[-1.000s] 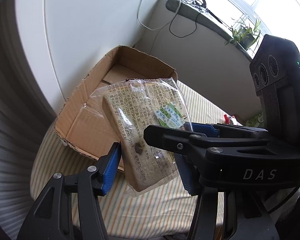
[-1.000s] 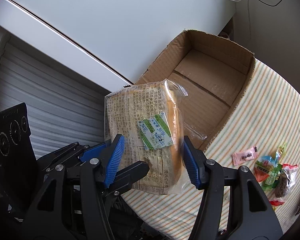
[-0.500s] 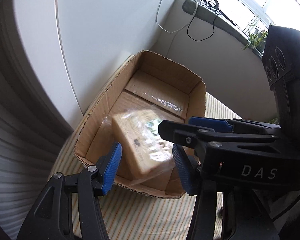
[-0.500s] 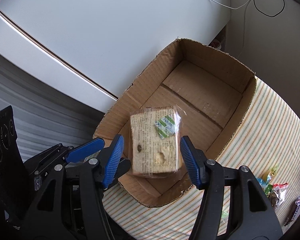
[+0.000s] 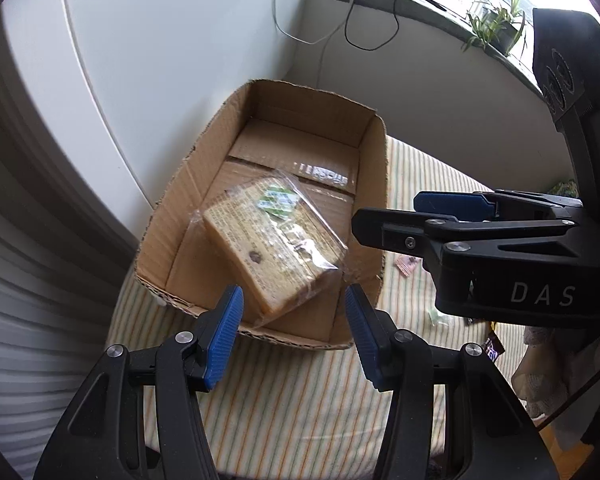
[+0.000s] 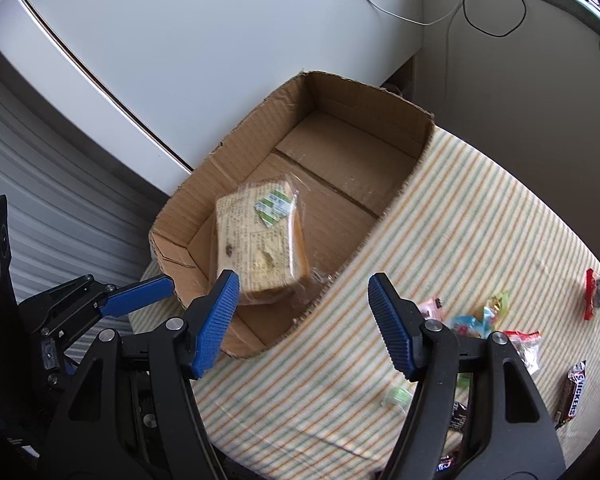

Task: Organize snacks
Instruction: 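Carry the bread loaf into the cardboard box and open the right tool, then reach the right tool to the large Snickers bar and grasp it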

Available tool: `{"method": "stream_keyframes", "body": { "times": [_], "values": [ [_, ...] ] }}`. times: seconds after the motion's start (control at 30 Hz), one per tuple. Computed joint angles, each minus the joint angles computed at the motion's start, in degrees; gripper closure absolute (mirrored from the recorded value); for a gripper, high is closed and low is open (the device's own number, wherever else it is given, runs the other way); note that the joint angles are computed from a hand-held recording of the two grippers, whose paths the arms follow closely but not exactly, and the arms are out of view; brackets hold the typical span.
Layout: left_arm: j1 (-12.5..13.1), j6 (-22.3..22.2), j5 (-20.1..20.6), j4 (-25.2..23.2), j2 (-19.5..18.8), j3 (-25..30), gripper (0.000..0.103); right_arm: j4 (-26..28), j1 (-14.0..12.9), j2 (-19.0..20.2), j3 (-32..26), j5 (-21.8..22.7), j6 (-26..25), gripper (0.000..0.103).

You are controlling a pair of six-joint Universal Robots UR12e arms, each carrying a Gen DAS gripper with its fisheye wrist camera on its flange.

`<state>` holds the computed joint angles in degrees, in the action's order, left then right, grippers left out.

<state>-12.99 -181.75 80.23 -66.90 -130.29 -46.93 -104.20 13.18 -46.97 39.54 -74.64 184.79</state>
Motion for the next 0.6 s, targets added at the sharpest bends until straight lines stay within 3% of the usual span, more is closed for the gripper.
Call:
{"method": "stream_keyframes", "body": {
  "times": [0.33, 0.6],
  "values": [
    [-2.5, 5.5, -1.3, -1.7, 0.6, -1.0, 0.052, -7.2, -2.7, -8.1, 13.6, -2.2, 5.8, 0.033],
    [-4.6, 9.3, -1.6, -3.4, 0.5, -1.6, 0.052, -11.1, -4.1, -13.4, 22.0, -7.2, 7.2, 0.033]
  ]
}}
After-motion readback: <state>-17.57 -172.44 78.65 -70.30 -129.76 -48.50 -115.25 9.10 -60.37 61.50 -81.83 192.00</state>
